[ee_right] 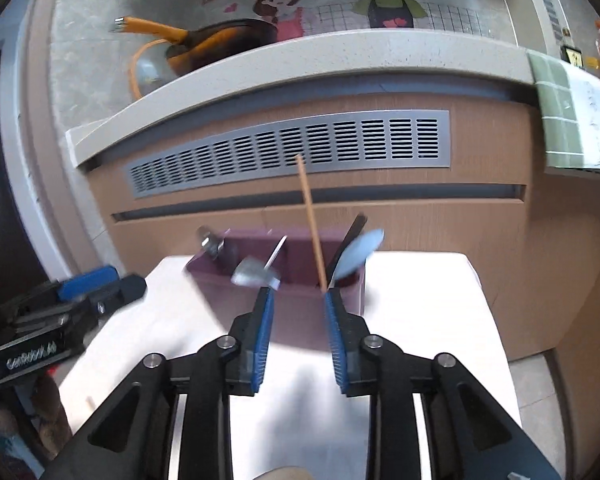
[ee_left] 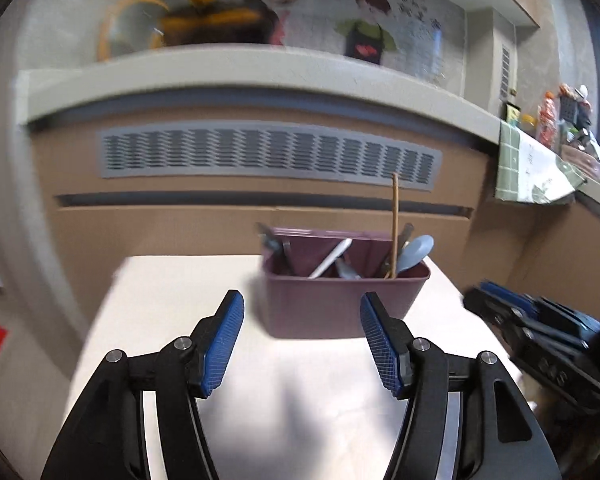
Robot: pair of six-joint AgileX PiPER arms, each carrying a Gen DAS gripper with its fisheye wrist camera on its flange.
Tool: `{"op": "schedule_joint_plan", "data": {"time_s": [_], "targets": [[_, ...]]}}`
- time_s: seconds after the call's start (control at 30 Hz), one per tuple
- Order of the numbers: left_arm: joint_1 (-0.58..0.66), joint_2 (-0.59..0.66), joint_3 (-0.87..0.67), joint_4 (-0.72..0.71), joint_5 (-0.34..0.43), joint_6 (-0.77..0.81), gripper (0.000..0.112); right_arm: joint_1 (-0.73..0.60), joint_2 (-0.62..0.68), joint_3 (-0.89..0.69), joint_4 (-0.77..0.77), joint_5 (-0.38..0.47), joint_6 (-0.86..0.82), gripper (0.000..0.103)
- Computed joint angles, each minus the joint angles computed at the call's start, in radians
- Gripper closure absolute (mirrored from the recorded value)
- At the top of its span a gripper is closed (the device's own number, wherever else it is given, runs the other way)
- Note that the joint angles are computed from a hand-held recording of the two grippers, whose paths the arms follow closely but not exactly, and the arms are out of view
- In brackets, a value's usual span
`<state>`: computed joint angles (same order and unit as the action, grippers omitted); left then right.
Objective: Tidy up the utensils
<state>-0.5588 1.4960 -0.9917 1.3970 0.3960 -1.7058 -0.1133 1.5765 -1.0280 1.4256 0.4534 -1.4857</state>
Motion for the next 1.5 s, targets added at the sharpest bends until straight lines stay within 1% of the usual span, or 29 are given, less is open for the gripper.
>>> {"op": "schedule_joint_plan", "data": {"time_s": [0.07, 0.1, 0.17, 0.2, 0.23, 0.33, 0.47, 0.53, 0.63, 0.8, 1.1, 1.5], "targets": [[-0.070, -0.072, 0.084, 0.065, 0.112, -0.098, 0.051, 0.011, -0.088, 0.096, 0.022, -0.027, -0.055, 0.077], [-0.125, -0.108, 0.126, 0.080, 0.194, -0.134, 0.051, 0.015, -0.155, 0.166, 0.051, -0.039, -0.106, 0.077], [-0.227, -0.145, 0.169, 0.071, 0.335, -0.160, 0.051, 0.015, -0.237, 0.237, 0.071, -0.041, -0.132, 0.077], [-0.291, -0.160, 0.182, 0.043, 0.420, -0.153, 0.051, 0.007, -0.289, 0.280, 0.073, -0.034, -0.135, 0.077], [-0.328, -0.172, 0.189, 0.021, 0.466, -0.149, 0.051, -0.005, -0.326, 0.306, 0.060, -0.021, -0.122, 0.077], [-0.405, -0.239, 0.246, -0.009, 0.514, -0.189, 0.051, -0.043, -0.430, 0.380, 0.035, 0.003, -0.074, 0.076], [-0.495, -0.260, 0.264, -0.056, 0.605, -0.174, 0.051, -0.077, -0.502, 0.433, -0.014, 0.009, -0.050, 0.076], [-0.536, -0.265, 0.270, -0.069, 0.639, -0.172, 0.051, -0.109, -0.524, 0.449, -0.034, 0.035, -0.040, 0.076], [-0.574, -0.271, 0.274, -0.080, 0.669, -0.175, 0.051, -0.155, -0.557, 0.468, -0.050, 0.074, -0.032, 0.076], [-0.597, -0.271, 0.266, -0.092, 0.681, -0.160, 0.051, -0.158, -0.600, 0.490, -0.071, 0.071, -0.027, 0.075], [-0.589, -0.269, 0.257, -0.109, 0.652, -0.140, 0.051, -0.167, -0.616, 0.499, -0.072, 0.084, -0.041, 0.075], [-0.572, -0.259, 0.254, -0.118, 0.627, -0.135, 0.051, -0.150, -0.613, 0.497, -0.092, 0.067, -0.008, 0.074]]}}
